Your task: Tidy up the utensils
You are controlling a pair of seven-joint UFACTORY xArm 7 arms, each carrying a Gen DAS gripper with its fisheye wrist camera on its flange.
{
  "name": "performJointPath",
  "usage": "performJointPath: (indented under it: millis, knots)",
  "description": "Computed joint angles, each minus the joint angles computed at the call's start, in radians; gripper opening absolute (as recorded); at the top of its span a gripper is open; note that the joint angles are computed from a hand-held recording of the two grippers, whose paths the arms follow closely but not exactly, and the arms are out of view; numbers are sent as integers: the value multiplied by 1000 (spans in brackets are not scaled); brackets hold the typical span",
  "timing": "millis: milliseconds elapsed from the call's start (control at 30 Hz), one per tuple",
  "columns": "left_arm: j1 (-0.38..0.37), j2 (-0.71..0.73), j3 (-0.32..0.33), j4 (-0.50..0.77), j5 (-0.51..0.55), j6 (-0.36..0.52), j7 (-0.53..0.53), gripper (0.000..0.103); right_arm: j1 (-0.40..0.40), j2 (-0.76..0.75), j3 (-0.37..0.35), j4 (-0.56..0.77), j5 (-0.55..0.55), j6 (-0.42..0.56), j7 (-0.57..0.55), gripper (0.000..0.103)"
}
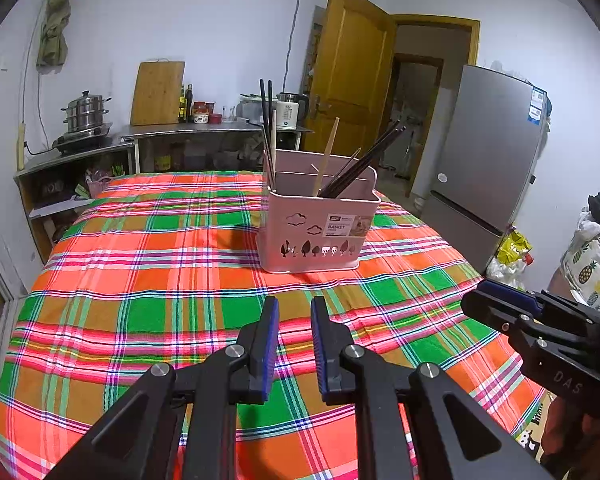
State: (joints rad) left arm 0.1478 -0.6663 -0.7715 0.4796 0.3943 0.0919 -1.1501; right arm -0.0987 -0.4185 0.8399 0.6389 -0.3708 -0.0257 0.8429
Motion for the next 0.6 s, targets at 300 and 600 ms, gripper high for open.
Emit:
performJointPath:
  millis: [300, 600]
  knots:
    - [-1, 3, 0, 0, 2, -1, 0, 15, 2, 0, -1, 0, 0, 1, 0, 31]
    - [5, 1, -2, -4, 10, 8, -7, 15, -9, 4, 7, 4, -5, -1, 5, 31]
